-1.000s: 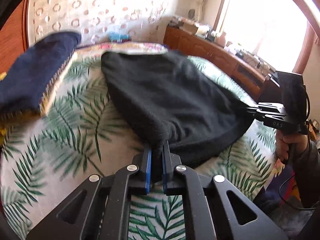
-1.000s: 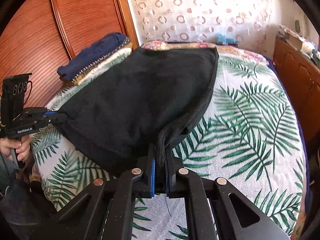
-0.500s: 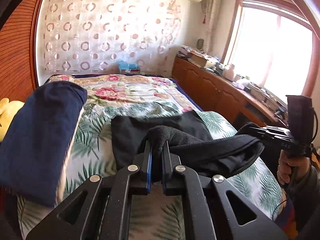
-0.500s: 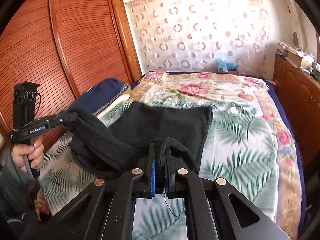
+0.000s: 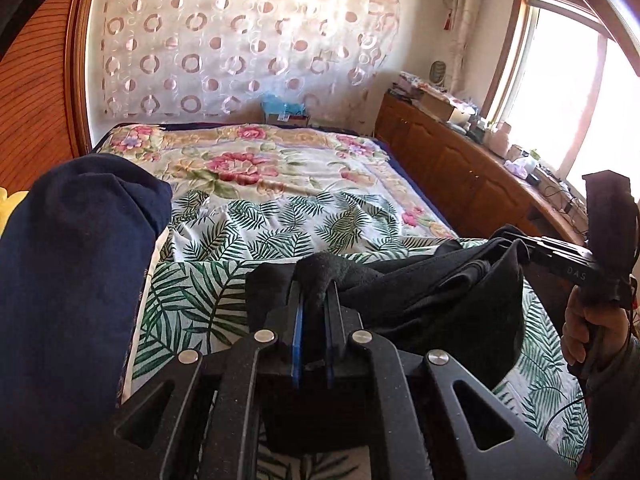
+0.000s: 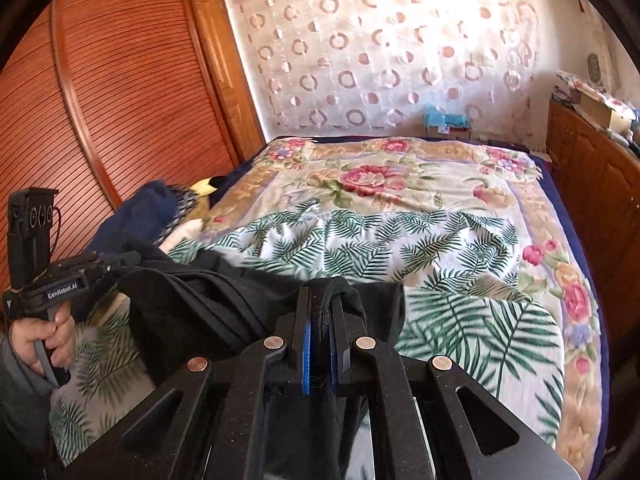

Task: Fold small clothes
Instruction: 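Fold the gripped end over onto the shirt with both tools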

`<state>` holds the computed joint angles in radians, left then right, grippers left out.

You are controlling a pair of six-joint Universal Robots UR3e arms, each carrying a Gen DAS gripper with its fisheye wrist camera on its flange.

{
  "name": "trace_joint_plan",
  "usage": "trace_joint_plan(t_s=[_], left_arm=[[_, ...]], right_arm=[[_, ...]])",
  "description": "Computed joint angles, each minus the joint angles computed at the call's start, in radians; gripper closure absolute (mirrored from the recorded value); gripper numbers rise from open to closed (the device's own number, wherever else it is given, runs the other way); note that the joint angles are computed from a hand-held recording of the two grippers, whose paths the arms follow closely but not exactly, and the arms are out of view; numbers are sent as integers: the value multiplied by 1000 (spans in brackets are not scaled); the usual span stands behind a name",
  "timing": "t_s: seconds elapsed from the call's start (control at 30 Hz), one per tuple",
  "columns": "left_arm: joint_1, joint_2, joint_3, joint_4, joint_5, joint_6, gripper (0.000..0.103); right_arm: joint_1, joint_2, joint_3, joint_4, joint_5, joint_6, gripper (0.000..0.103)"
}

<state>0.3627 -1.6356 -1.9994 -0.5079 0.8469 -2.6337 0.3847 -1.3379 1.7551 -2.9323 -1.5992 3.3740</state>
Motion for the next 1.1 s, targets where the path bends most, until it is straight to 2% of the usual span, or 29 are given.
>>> trace_joint_plan(t_s=[0.1, 0.2, 0.23, 0.27, 0.3, 0.33, 0.37, 0.4, 0.57, 0.67, 0.8, 0.97, 1.0, 1.03, 1.07, 1.1], left_arm=[[-4, 11, -27, 46, -2, 2, 92], [8, 42, -65, 127, 1, -18, 75], [17, 43, -66, 139, -9, -21, 62], [34, 52, -71, 127, -33, -10, 54], [41, 56, -64, 98, -43, 5, 50], [43, 47, -55, 84, -48, 18, 40], [49, 47, -54, 61, -61, 39, 27], [56, 49, -61, 55, -72, 54, 23], [41, 26, -51, 3, -65, 110, 21], [21, 17, -44, -43, -30, 150, 21], [1, 24, -50, -72, -7, 186, 21], [-3, 39, -62, -75, 7, 191, 21], [-6, 35, -59, -74, 13, 184, 21], [-11, 25, -49, -71, 23, 174, 21], [-18, 14, -40, -63, 34, 163, 21], [-27, 4, -33, -48, 49, 148, 21]], right_arm=[[0, 27, -41, 19, -7, 16, 97], [10, 41, -92, 78, -39, 34, 92], [16, 41, -89, 69, -45, 34, 91], [26, 39, -92, 69, -53, 30, 90], [22, 30, -84, 68, -55, 17, 82], [37, 32, -87, 66, -88, 14, 67], [52, 35, -91, 62, -128, 16, 57], [49, 25, -74, 43, -134, 12, 50], [25, -25, 18, -5, -79, -18, 50], [11, -30, 32, 35, -28, -53, 50], [-23, 10, -9, 104, 52, -74, 50], [-79, 59, -56, 118, 166, -62, 52], [-90, 60, -56, 112, 196, -69, 66], [-95, 62, -57, 108, 217, -81, 85], [-100, 55, -57, 114, 228, -96, 93], [-105, 50, -44, 99, 236, -113, 93]])
